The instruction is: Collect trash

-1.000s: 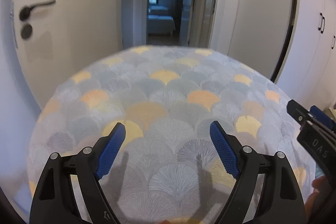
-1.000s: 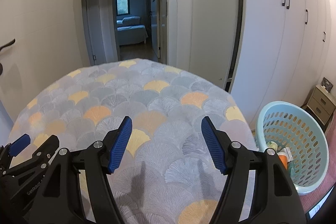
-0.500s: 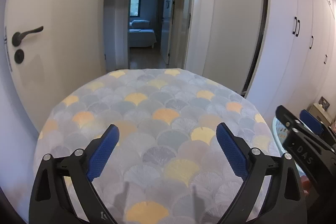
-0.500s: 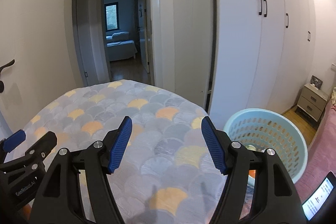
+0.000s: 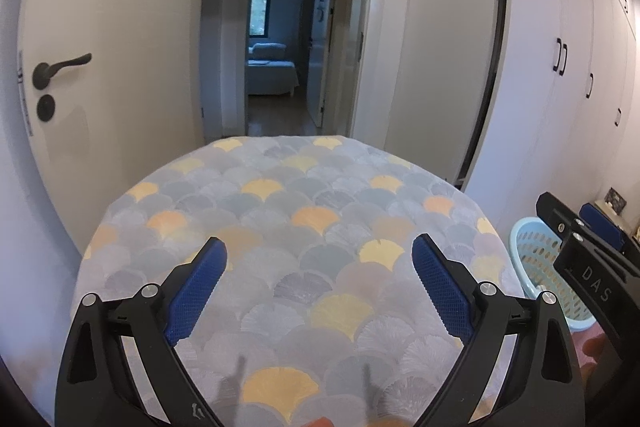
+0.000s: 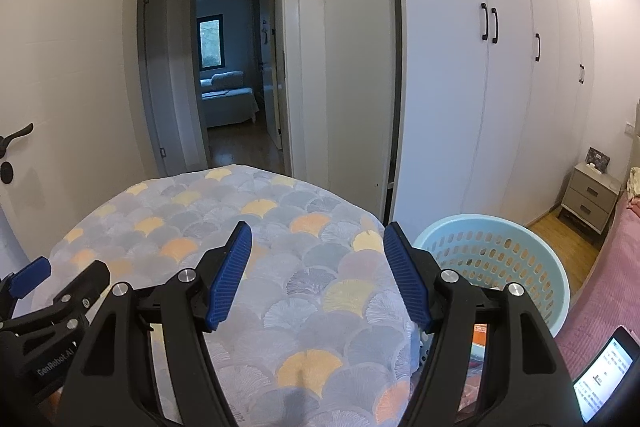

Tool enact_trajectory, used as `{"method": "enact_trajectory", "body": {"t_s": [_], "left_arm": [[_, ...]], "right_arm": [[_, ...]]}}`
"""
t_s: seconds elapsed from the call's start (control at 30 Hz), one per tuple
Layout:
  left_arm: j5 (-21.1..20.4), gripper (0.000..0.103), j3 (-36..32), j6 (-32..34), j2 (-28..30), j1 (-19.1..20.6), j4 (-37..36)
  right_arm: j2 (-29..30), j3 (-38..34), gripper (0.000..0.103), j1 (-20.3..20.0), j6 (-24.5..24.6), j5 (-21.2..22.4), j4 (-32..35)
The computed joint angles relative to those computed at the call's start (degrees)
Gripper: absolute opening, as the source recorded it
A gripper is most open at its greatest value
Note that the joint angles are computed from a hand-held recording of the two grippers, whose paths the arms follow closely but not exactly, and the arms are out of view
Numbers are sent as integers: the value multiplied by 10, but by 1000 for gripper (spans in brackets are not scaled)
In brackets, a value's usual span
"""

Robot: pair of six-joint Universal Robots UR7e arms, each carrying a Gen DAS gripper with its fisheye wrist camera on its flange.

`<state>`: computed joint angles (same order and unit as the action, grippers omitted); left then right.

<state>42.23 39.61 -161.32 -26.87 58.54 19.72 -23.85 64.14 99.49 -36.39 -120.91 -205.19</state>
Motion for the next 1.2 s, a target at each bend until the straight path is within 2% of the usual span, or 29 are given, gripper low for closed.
{"method": "enact_trajectory", "body": {"t_s": [0.37,0.9,1.2], "left_arm": [[-36,91,66,50,-42,-6,-80],[-48,91,81,65,-61,1,-102],[-50,91,73,58,-57,7,-91]], "right_arm": [[15,-16,65,11,-5,10,22],[43,-49,65,20,-10,16,58],[55,-62,65,20,-12,14,72]]}}
